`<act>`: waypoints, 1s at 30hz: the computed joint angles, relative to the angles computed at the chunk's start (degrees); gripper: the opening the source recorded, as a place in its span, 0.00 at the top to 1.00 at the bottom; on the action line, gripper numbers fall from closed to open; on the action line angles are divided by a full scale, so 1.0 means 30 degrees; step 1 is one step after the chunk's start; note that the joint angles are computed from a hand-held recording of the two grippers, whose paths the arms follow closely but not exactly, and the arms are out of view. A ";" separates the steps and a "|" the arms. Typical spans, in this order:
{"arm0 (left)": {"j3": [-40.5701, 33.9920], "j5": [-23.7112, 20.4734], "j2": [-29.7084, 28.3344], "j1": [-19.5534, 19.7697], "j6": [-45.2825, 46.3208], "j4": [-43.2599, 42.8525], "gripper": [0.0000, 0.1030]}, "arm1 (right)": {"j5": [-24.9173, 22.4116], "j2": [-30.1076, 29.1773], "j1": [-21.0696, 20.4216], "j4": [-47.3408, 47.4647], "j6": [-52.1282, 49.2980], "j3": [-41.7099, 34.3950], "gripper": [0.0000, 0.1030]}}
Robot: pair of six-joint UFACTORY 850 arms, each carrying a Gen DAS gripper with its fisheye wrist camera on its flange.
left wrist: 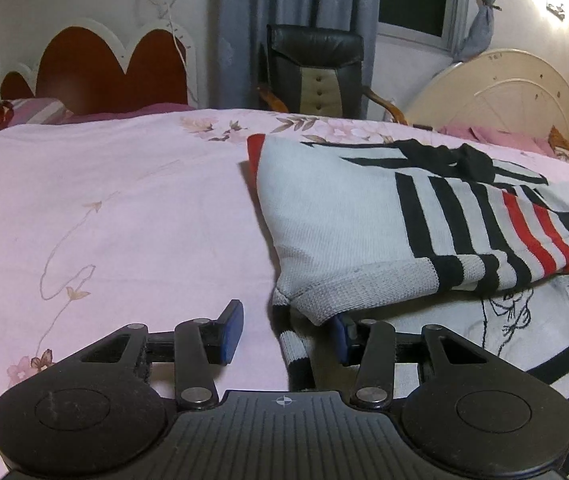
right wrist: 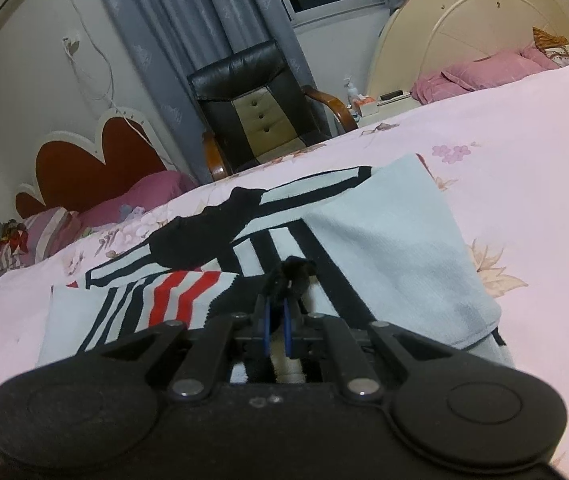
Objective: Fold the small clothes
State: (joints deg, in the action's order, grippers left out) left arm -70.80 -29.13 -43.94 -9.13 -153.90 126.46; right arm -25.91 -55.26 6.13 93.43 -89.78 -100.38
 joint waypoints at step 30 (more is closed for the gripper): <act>-0.6794 0.2053 -0.3342 0.1582 0.2215 0.2137 0.56 | -0.2892 -0.2962 0.0997 -0.5692 0.3868 -0.5022 0.86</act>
State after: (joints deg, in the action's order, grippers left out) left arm -91.18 -22.97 -53.96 -4.38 -147.26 132.87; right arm -34.59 -64.15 9.12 76.36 -78.17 -115.44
